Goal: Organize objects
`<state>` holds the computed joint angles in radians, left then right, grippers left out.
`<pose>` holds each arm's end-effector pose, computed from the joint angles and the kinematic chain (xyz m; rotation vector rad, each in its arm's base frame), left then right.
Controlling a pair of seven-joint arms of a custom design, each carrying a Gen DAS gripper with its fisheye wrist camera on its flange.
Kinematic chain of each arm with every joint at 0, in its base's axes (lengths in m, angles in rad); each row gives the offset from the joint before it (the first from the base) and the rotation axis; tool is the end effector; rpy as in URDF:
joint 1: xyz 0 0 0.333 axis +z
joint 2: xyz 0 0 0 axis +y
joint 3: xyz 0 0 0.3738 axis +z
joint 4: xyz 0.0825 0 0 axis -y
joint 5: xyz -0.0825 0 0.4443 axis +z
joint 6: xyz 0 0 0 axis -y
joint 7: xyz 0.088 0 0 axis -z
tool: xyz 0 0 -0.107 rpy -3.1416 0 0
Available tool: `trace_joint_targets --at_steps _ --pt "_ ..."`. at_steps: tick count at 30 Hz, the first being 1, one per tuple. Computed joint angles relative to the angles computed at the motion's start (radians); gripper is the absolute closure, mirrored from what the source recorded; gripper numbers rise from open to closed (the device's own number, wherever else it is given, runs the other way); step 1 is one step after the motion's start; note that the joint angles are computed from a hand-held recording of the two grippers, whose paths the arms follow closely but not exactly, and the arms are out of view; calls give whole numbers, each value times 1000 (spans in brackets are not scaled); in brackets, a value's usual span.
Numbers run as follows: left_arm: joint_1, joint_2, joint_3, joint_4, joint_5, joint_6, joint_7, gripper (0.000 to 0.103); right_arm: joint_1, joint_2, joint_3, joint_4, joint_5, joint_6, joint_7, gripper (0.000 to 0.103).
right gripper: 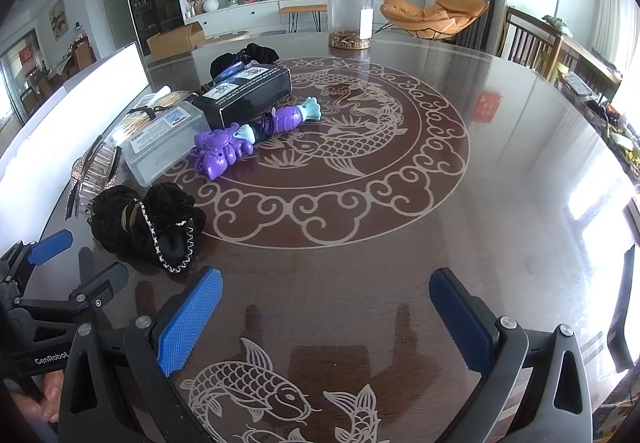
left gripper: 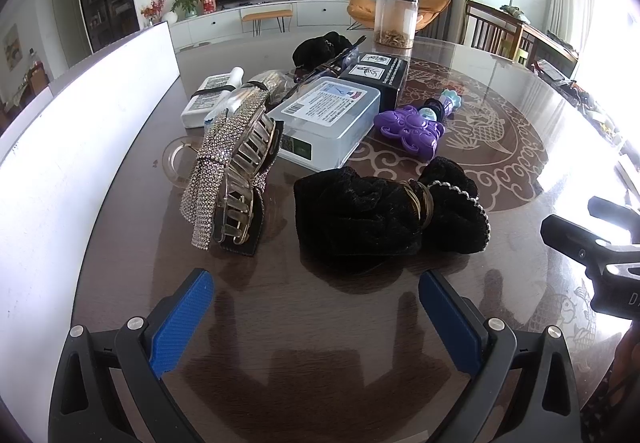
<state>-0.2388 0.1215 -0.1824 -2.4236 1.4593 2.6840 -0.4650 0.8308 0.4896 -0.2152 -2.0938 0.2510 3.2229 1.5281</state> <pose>0.4649 -0.2437 0.2650 -2.0471 1.5036 -0.5210 0.5690 0.3853 0.2653 -2.1599 1.3408 -0.4453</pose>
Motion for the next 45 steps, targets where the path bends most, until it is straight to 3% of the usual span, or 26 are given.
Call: trace_joint_targets --at_steps 31,45 --pt "14 9 13 -2 -5 49 -14 0 -129 11 111 34 -97 -93 66 0" --pt "16 9 12 -3 -3 51 -13 0 -156 16 134 45 -115 -118 84 0"
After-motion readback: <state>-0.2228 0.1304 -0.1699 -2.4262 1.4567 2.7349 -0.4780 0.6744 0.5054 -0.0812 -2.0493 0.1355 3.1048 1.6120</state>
